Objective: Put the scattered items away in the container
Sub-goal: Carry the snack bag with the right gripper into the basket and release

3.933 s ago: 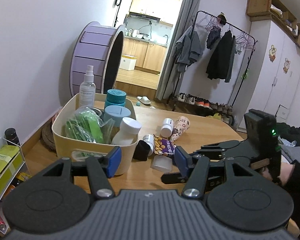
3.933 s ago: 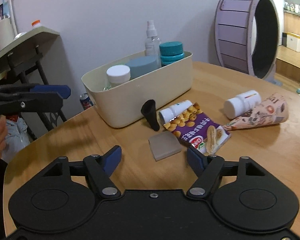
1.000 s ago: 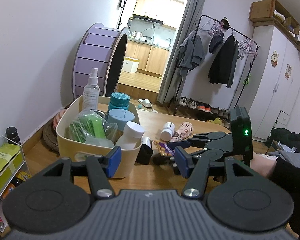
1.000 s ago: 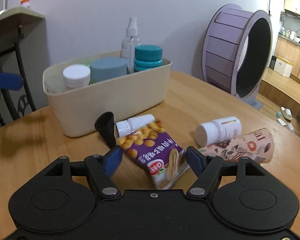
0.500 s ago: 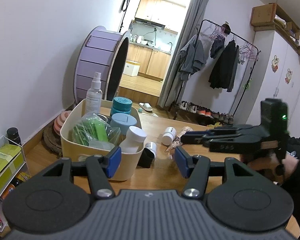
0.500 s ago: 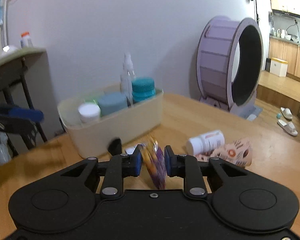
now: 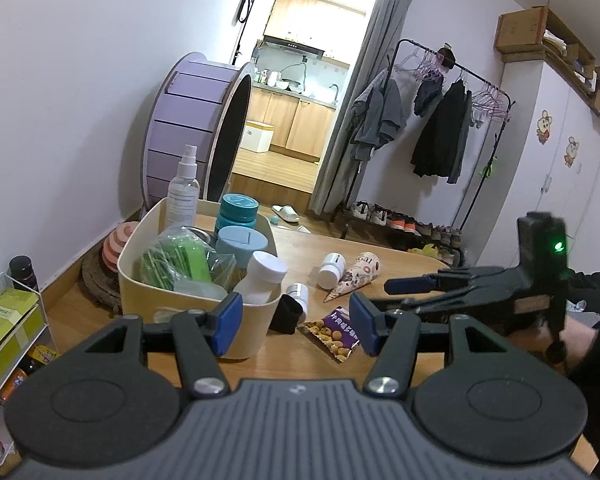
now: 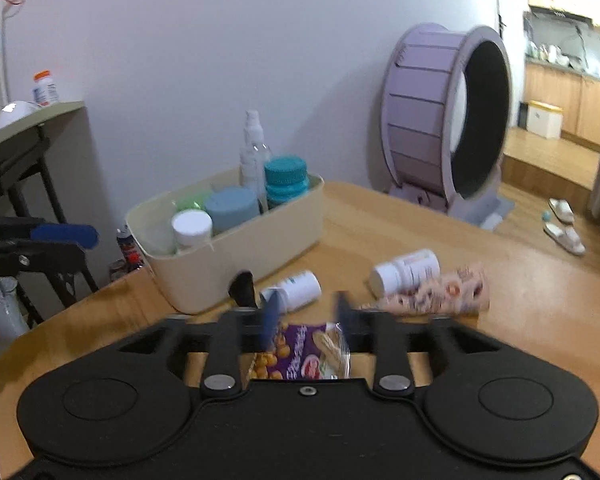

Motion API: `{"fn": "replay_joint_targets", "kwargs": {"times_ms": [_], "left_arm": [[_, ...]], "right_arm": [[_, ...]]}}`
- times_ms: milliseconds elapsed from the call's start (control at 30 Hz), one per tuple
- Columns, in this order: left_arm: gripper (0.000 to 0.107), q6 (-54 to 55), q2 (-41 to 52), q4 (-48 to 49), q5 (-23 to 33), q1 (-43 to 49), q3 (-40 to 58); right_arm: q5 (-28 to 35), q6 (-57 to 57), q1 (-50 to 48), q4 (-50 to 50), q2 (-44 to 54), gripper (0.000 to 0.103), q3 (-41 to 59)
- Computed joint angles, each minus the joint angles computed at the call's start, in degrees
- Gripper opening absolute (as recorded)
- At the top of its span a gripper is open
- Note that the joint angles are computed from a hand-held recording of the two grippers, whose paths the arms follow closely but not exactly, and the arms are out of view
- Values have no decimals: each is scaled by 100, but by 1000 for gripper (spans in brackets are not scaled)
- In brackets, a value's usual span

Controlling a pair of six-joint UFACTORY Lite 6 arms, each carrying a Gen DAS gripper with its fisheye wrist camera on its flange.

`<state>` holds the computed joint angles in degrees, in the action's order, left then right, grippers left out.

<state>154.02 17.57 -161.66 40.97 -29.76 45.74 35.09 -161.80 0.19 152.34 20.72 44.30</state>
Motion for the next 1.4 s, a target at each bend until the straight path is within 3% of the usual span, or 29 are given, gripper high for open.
{"fn": "replay_joint_targets", "kwargs": {"times_ms": [33,367,467,533,600,800,1167,1400], "left_arm": [[58,13,8,-10,-10,-6,8],[58,18,11,-7,-33,-18,11],[58,-7,18,-6,-43,-5,25],[58,-15,22,-10,-43,-5,31],[58,8,23,-24,-41,-13,31],[58,10,17,-41,-11,1,13],[58,11,-83,-83,101,67,-98],[58,-10,-152,-104,161,175,-162]], "right_arm": [[15,-134,53,225,79,73,5],[-301,-347,331,617,1083,74,730],[-245,-610,430,736,1248,64,777],[-86,-900,480,909,1241,49,682],[59,-266,297,307,1202,33,626],[238,-244,227,206,785,22,177],[709,596,-118,-367,-680,19,-499],[462,1205,339,-777,-314,19,661]]}}
